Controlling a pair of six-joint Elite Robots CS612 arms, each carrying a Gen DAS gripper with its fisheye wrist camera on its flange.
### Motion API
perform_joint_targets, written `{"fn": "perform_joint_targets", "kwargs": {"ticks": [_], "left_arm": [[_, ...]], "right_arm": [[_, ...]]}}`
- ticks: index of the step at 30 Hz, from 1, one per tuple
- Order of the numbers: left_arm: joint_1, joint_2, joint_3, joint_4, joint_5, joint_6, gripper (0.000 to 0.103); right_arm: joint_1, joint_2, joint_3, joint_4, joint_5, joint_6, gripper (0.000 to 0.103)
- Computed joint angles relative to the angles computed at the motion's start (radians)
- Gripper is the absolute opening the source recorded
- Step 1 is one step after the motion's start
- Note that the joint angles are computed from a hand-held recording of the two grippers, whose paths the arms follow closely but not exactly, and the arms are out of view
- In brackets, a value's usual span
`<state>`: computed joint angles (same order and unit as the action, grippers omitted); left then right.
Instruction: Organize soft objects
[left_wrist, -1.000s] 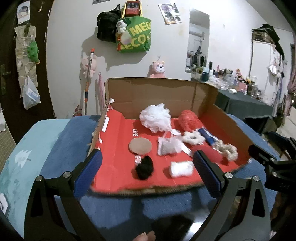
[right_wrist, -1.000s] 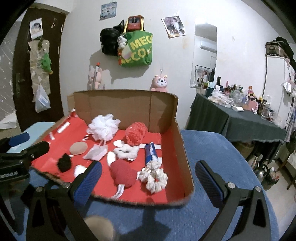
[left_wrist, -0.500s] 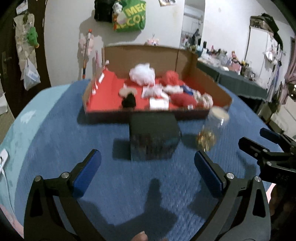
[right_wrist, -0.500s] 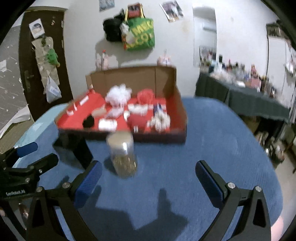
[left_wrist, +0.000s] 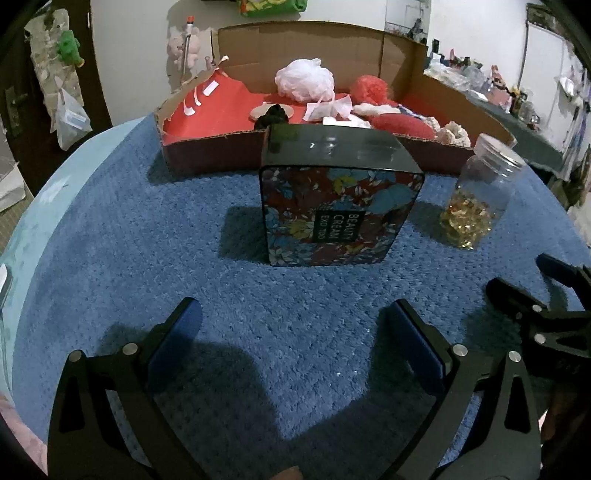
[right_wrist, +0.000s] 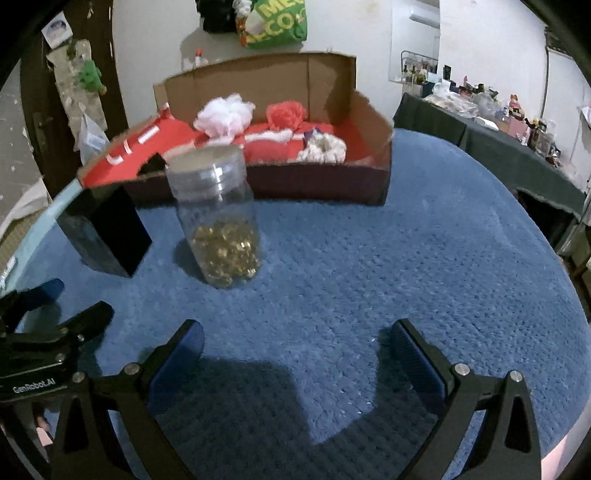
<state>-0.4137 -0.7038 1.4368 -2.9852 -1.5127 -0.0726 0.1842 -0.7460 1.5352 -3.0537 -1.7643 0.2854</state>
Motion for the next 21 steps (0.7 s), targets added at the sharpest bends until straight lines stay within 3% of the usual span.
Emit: {"fn": "perform_joint_targets", "kwargs": {"ticks": [21], "left_arm": [[0.004,0.006,-0.01,0.003,-0.015,0.004,0.103]], "right_arm": [[0.003,0.007,-0.01,0.023,-0.027,0.027,0.103]]}}
